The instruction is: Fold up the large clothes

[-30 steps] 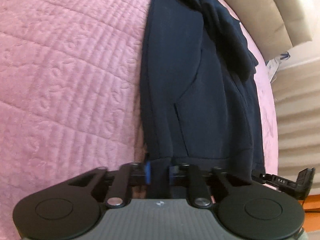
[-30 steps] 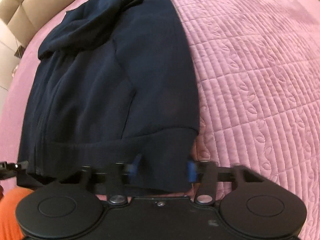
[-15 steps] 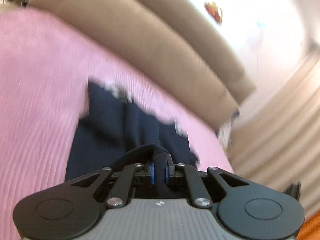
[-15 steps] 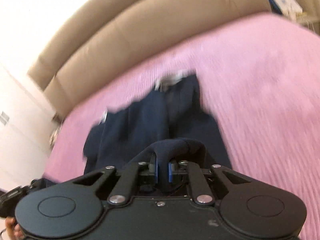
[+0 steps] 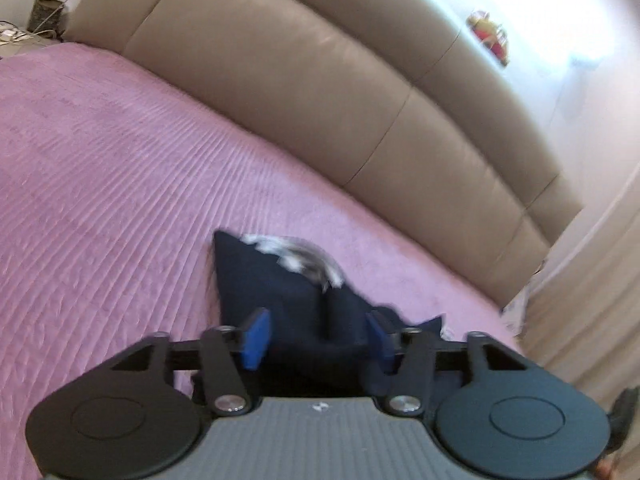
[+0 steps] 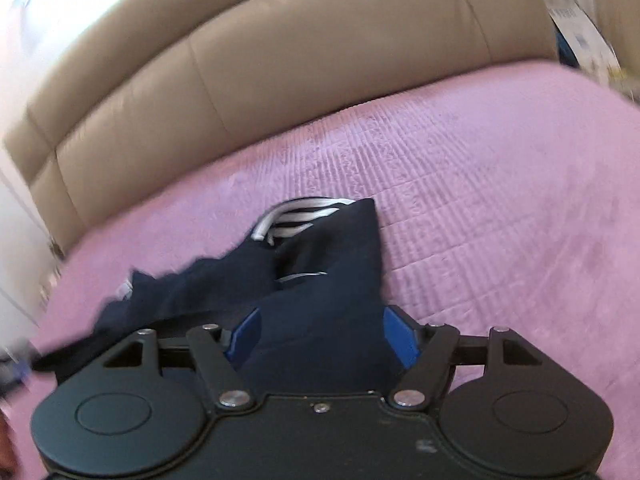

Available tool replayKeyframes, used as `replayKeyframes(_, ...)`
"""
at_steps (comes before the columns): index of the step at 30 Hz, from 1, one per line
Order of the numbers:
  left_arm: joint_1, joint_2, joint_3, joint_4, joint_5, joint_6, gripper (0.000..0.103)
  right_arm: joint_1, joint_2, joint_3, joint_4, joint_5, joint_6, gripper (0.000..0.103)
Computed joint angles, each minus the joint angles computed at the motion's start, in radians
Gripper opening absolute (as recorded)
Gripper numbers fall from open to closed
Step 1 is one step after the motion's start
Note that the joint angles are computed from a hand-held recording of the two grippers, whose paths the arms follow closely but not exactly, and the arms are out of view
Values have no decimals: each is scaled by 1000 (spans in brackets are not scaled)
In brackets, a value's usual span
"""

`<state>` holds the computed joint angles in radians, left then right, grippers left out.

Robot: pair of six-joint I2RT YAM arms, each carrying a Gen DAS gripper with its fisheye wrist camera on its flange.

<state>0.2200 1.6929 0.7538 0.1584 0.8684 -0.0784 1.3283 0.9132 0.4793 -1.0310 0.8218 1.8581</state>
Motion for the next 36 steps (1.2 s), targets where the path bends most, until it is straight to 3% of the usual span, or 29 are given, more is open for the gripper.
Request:
replayKeyframes(3, 1, 51, 90, -49, 17, 24, 64, -182, -30, -40, 137, -88, -263, 82)
replayKeyframes(7, -34, 146, 180, -99, -47, 66, 64, -346, -64, -106, 330, -154, -475, 81)
replayKeyframes(12, -105, 259, 259, -153, -168, 232, 64, -449, -39, -149, 479, -211, -621, 81)
replayKeyframes(18, -153, 348, 332, -195, -167, 273, 64, -554, 19, -191, 630, -276, -729, 81)
replayKeyframes(19, -164, 350, 331, -194, -184, 288, 63, -561, 38, -194, 654, -284, -740, 76)
replayKeyframes(20, -181, 352, 335, -202, -227, 308, 49, -557, 73, -184, 662, -278, -747, 50)
replayKeyframes(21, -198, 340, 320, -186, -277, 327, 21, -531, 104, -165, 647, -250, -740, 15)
replayKeyframes(26, -212, 182, 108, 25, -315, 390, 14, -259, 210, 0, 401, -24, -617, 12)
replayKeyframes(30, -162, 72, 62, 78, -225, 280, 14, -199, 172, 159, 177, 146, -596, 11)
replayKeyframes(33, -154, -19, 52, 131, -220, 224, 14, -279, 102, 209, 245, 217, -778, 11)
replayKeyframes(36, -197, 32, 124, 217, -274, 130, 14, -479, 127, 176, 547, 183, -1071, 11)
